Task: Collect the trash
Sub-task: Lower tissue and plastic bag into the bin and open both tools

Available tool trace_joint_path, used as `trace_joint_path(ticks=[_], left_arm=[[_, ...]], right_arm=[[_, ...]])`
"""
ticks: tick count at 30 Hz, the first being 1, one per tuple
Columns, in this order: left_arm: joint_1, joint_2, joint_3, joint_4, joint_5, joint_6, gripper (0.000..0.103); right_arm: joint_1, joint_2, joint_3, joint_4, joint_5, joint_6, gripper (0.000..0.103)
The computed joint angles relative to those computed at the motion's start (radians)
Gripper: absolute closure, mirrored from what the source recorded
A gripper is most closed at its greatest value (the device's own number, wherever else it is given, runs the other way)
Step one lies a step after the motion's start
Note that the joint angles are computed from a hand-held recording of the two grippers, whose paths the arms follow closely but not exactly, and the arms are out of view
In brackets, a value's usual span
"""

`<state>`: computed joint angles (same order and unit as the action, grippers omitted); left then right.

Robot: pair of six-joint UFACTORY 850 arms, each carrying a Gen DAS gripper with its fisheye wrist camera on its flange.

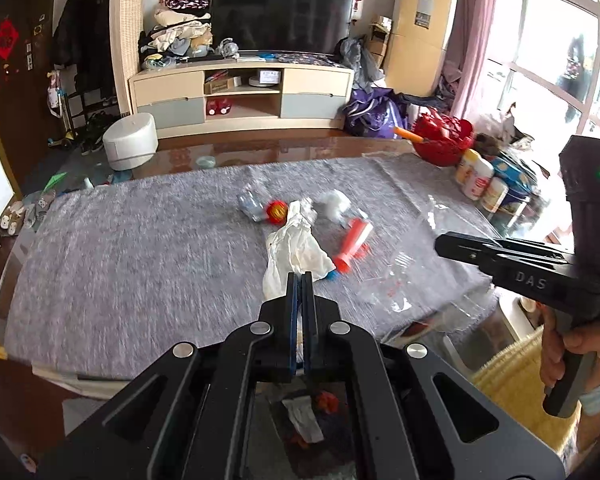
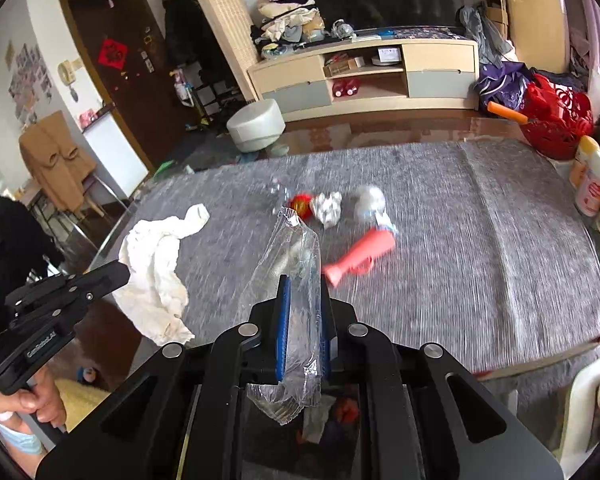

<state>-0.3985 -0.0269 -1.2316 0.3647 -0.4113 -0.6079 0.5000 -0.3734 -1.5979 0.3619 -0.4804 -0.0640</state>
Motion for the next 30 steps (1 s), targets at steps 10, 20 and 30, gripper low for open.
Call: trace_joint_path(ticks=[10,20,30], left_arm=[[-0.071,0.093,0.174,-0.043,0.021,-0.036,0.103],[-0.074,0.046,0.262,-0.285,0.026,0.1,0.103],[-0.053,-0.07,0.265,-0.505,0.003,0.295,0.103]], right_arm=[[0.028,0.082,0.182,-0.011,0.007,0.026,0.089],[0.055,0.052,0.251,-0.091,-0.013,0.129,0.089],[0.069,-0.039,0.24,-0.123,-0.041,0.188,0.089]])
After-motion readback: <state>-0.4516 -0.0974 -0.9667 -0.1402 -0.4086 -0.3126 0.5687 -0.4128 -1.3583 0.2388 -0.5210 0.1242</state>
